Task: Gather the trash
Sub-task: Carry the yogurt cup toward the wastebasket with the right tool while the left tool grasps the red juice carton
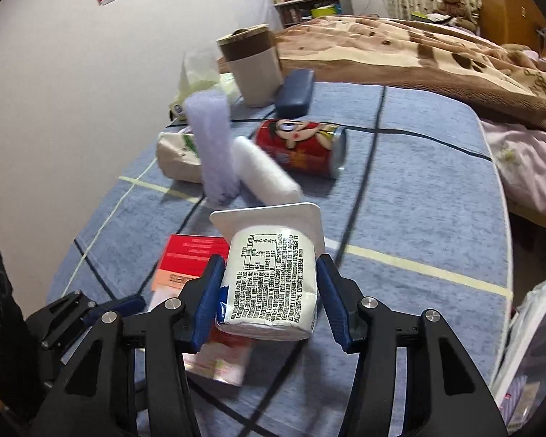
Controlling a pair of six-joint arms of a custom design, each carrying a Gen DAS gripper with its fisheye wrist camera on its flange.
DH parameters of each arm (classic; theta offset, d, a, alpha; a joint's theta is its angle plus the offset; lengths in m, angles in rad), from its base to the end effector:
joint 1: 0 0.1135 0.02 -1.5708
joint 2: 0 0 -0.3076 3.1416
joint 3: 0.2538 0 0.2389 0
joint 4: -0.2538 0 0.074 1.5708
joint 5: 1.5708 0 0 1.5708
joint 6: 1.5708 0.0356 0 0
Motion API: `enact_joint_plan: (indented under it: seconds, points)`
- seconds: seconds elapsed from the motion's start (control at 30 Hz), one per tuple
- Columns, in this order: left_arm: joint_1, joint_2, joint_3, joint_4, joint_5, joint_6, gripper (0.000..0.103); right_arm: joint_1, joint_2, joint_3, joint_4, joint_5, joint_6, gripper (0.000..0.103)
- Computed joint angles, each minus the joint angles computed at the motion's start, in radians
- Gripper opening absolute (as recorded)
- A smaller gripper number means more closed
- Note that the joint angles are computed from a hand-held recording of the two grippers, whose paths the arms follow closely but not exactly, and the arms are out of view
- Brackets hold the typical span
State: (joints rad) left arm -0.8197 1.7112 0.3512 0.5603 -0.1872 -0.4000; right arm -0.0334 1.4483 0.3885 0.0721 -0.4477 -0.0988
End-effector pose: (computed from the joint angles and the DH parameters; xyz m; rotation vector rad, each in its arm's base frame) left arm 0.1727 -0.1753 0.1263 0.4075 2.3488 -0.3704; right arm 0.2066 0.0085 0.1579 -0.2511 2.4800 0.5156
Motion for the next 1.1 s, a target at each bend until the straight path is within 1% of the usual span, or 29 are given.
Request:
enact_joint_plan:
  seconds: [0.07,0.2,0.27,0.3,0.33,0.4,0.47,0.57,0.7,0.77,0.83,0.9,0.97,1.1]
  points:
    - [0.002,0.003,0.017,-0.012,0.006,0.013,0.069,-0.035,0.008,0.0,-0.001,-0.005,-0.01,0.053]
    - [-0.028,0.012,0.078,-0.077,-0.047,0.096,0.069,-0.084,0.021,-0.02,0.017,0.018,-0.042,0.053]
    - [-0.026,0.029,0.106,-0.094,-0.027,0.144,0.07,-0.116,0.033,-0.027,0.019,-0.002,-0.059,0.053]
    - [-0.021,0.041,0.122,-0.108,-0.016,0.158,0.071,-0.128,0.037,-0.03,0.02,-0.009,-0.065,0.053]
    - [-0.021,0.053,0.143,-0.129,-0.018,0.175,0.075,-0.144,0.04,-0.035,0.023,-0.014,-0.071,0.053]
    - [-0.022,0.056,0.157,-0.144,-0.022,0.172,0.075,-0.165,0.04,-0.041,0.025,-0.02,-0.08,0.053]
    - [-0.023,0.059,0.159,-0.137,0.008,0.176,0.075,-0.189,0.03,-0.05,0.023,-0.027,-0.094,0.053]
    - [-0.04,0.068,0.168,-0.146,0.024,0.186,0.075,-0.243,0.018,-0.058,0.006,-0.053,-0.129,0.053]
    - [-0.078,0.058,0.182,-0.189,0.045,0.191,0.075,-0.314,0.013,-0.075,-0.005,-0.081,-0.177,0.053]
    - [-0.106,0.05,0.182,-0.206,0.037,0.197,0.075,-0.345,0.006,-0.085,-0.015,-0.091,-0.205,0.053]
    - [-0.119,0.035,0.184,-0.233,0.048,0.204,0.075,-0.395,-0.002,-0.089,-0.045,-0.126,-0.245,0.053]
    - [-0.129,0.021,0.183,-0.249,0.069,0.221,0.075,-0.422,-0.011,-0.098,-0.058,-0.146,-0.27,0.053]
    - [-0.136,0.009,0.18,-0.248,0.087,0.239,0.075,-0.414,-0.031,-0.116,-0.042,-0.122,-0.269,0.053]
    - [-0.145,0.028,0.219,-0.296,0.086,0.301,0.075,-0.433,-0.016,-0.122,-0.054,-0.139,-0.314,0.053]
